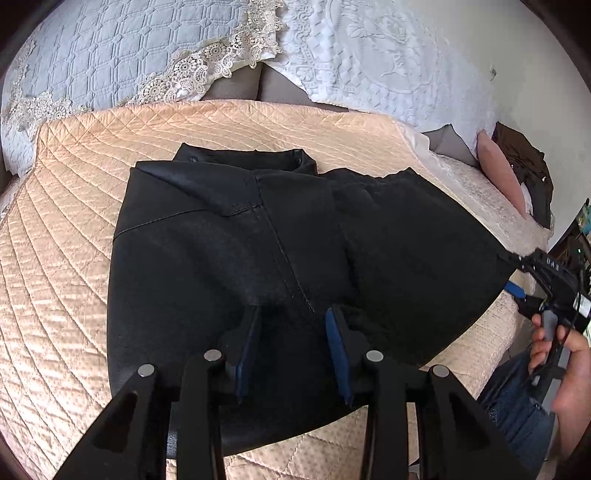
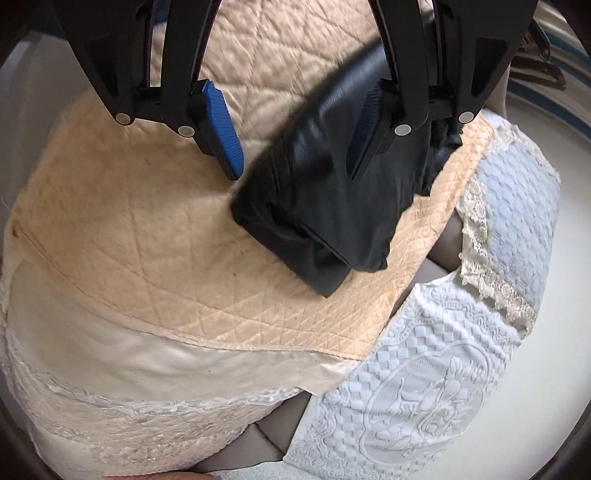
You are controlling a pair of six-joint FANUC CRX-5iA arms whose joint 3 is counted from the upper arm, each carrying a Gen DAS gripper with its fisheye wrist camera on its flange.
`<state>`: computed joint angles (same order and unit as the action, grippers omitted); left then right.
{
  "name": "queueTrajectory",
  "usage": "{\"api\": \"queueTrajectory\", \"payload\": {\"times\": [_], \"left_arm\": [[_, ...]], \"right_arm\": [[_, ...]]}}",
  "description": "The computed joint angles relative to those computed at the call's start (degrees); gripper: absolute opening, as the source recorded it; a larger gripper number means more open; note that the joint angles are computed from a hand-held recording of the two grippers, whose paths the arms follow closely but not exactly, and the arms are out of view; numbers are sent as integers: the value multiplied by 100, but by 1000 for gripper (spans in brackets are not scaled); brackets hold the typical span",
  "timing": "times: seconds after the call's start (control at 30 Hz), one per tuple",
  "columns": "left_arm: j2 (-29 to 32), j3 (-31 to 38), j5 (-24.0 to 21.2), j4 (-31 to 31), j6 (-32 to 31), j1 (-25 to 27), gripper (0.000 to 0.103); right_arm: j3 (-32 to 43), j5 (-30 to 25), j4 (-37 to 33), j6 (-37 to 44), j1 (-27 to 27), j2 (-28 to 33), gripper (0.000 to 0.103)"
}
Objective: Fold large clothes
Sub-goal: 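Press the folded jacket into a narrow strip with the right tool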
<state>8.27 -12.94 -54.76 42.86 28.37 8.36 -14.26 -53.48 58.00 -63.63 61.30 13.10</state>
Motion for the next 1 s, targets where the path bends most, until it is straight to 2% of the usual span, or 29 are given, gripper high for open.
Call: {"api": "queueTrajectory", "payload": {"times": [0.17,0.37,0.4,0.47,0.57,0.67,0.8,0.9,1.0], "left_arm": [[12,-21,69,0,62,-28,38],[-30,-103,249,-7,47,-98,38],[-42,-122,271,-1,22,-103,38],[-38,-133,269,29,-17,-96,38],[-1,-92,193,57,-23,-75,38],[48,16,85,-3,78,-63,38],[152,262,-319,82,239,77,38],[96,224,-365,364,121,255,38],[15,162,-316,530,-1,442,38]], "right_arm": [[-156,158,383,-366,-193,36,60],[219,-127,37,310,-193,262,60],[310,-188,-77,439,-183,298,59],[661,-456,-532,977,-146,405,37],[680,-399,-534,1098,-153,309,24],[864,-425,-562,1520,-169,329,21],[1082,-353,-378,1816,-182,336,19],[1455,-271,-141,2245,-152,451,19],[2029,39,24,3008,-161,709,19]]}}
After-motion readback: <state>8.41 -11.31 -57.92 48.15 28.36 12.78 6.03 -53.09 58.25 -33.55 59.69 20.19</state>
